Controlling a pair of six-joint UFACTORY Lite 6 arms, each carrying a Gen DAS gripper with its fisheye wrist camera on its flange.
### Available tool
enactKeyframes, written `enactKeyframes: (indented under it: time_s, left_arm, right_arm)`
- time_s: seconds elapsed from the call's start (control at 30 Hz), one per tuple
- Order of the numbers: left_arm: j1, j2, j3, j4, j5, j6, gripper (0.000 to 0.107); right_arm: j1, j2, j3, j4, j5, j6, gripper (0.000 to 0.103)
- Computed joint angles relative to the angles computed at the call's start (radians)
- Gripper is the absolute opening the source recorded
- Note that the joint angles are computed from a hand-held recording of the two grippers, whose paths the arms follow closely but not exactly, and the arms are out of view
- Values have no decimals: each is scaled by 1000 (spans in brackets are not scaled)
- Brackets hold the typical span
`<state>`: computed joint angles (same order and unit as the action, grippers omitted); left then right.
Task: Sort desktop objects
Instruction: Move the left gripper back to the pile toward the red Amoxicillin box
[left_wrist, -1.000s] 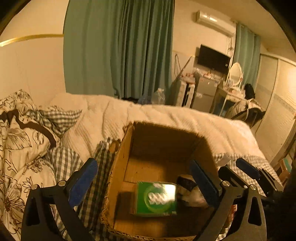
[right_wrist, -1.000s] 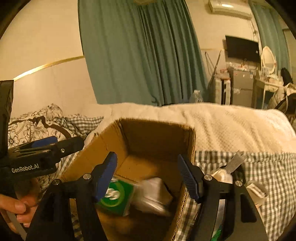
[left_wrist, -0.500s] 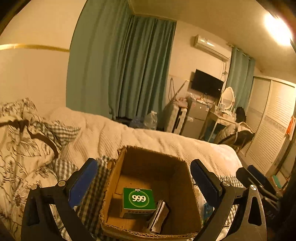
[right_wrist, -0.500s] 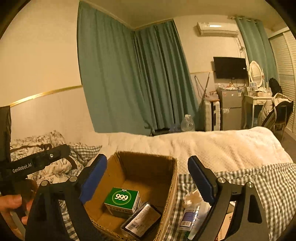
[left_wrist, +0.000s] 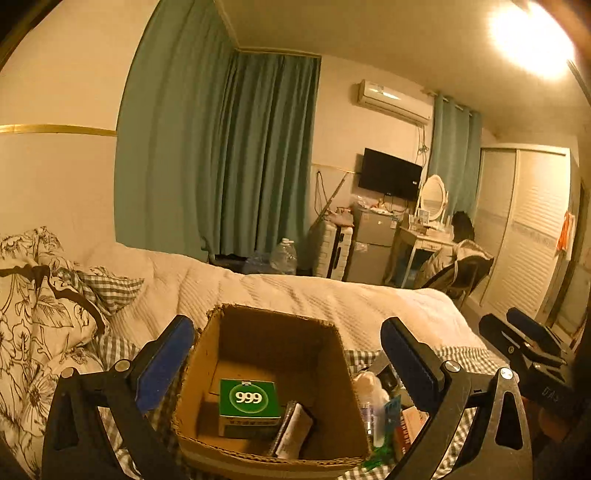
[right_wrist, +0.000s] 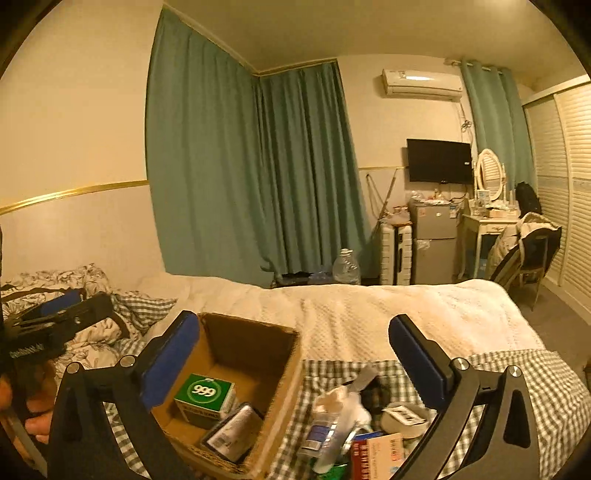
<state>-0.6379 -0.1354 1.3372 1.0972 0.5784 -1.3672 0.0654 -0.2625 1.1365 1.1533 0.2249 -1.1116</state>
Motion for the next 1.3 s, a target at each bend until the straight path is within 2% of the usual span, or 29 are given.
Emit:
enactKeyframes:
  time_s: [0.1,0.23,0.37,0.57,0.67,0.73,0.97,1.3]
  left_arm:
    - [-53,23,12,74,64,-53,103]
    - [-98,74,33,83,116,-87,103]
    - [-137,129,42,81,126,-124,103]
    - [-191,209,63,123,149,-173,103]
    - [-248,231,16,293,196,-357,103]
    - [-268,258,25,321,216,-372,103]
    - [-301,340,52,325,178,-359,103]
    - [-297,490,118,165,44,-393,103]
  right_arm:
    - [-43,-28,-25,42,31,-59,103]
    - [-117,-42,-54,127,96,-166,103]
    - [-179,-9,-75,256,103,-326,103]
    - [-268,49,-83,276,155,-382,103]
    - [-304,58,-108,332,161,-479,103]
    - [-317,74,-122,423,158,-587,103]
    - [-343,188,-86,411,150,-660,103]
    - [-446,436,66,317,260,-608,103]
